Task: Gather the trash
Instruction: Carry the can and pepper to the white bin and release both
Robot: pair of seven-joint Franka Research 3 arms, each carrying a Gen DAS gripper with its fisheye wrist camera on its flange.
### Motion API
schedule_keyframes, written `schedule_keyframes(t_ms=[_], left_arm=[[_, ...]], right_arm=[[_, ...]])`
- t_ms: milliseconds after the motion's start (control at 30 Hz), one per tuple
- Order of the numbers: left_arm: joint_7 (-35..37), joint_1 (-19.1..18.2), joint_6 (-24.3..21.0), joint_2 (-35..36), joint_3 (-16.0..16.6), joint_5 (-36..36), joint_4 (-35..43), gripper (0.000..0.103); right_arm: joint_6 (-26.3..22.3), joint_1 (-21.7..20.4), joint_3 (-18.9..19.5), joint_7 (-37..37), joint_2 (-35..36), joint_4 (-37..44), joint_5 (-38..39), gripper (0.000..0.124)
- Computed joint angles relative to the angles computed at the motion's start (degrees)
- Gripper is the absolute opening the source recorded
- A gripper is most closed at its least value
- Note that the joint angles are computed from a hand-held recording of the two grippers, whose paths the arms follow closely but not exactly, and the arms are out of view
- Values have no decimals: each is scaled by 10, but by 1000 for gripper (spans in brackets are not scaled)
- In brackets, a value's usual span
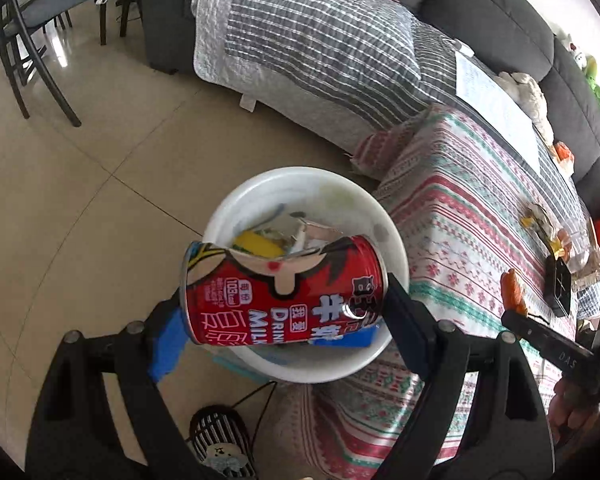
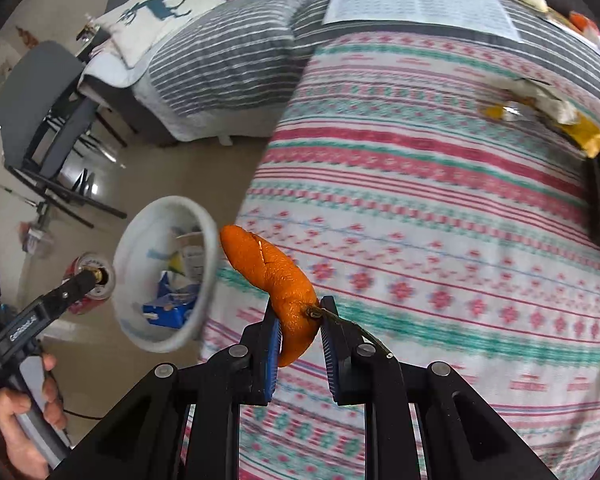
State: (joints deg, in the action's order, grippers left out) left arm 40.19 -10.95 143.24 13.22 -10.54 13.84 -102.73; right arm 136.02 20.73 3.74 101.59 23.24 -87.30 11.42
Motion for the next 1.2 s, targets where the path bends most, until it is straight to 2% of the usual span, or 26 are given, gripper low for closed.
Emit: schedule_keyframes(t_ms=[133, 200, 267, 400, 600, 833, 967, 1033, 1067, 1100, 1200], left_arm=[[11, 9, 26, -2, 2, -7, -14, 87], [9, 7, 26, 1, 5, 3, -10, 91], [-11, 0, 19, 0, 13, 33, -8, 98], [-36, -7, -18, -12, 19, 76, -8, 99], [-46, 0, -78, -28, 16, 88, -19, 100], [-34, 7, -82, -51, 13, 103, -47, 100], [-34, 10, -80, -58, 12, 115, -55, 100], [-36, 10, -84, -58, 12, 118, -56, 100], [-36, 11, -86, -57, 12, 118, -55, 100], [-35, 11, -88, -57, 11, 116, -54, 100], [-36, 11, -92, -57, 11, 115, -54, 100]], right_arm=[[-7, 8, 3, 3, 21, 26, -2, 20], [-7, 11, 5, -1, 29, 35, -1, 20], [-8, 14, 6, -5, 37, 46, -3, 20], [-14, 22, 11, -13, 57, 71, -1, 20], [-27, 29, 24, -38, 95, 121, 21, 20], [-38, 46, 26, -51, 146, 193, 27, 20], [-28, 47, 34, -67, 170, 224, 39, 23], [-1, 39, 50, -97, 173, 221, 63, 36], [6, 37, 53, -102, 172, 219, 72, 59], [18, 35, 53, -103, 167, 210, 81, 69], [35, 33, 50, -112, 151, 186, 91, 69]])
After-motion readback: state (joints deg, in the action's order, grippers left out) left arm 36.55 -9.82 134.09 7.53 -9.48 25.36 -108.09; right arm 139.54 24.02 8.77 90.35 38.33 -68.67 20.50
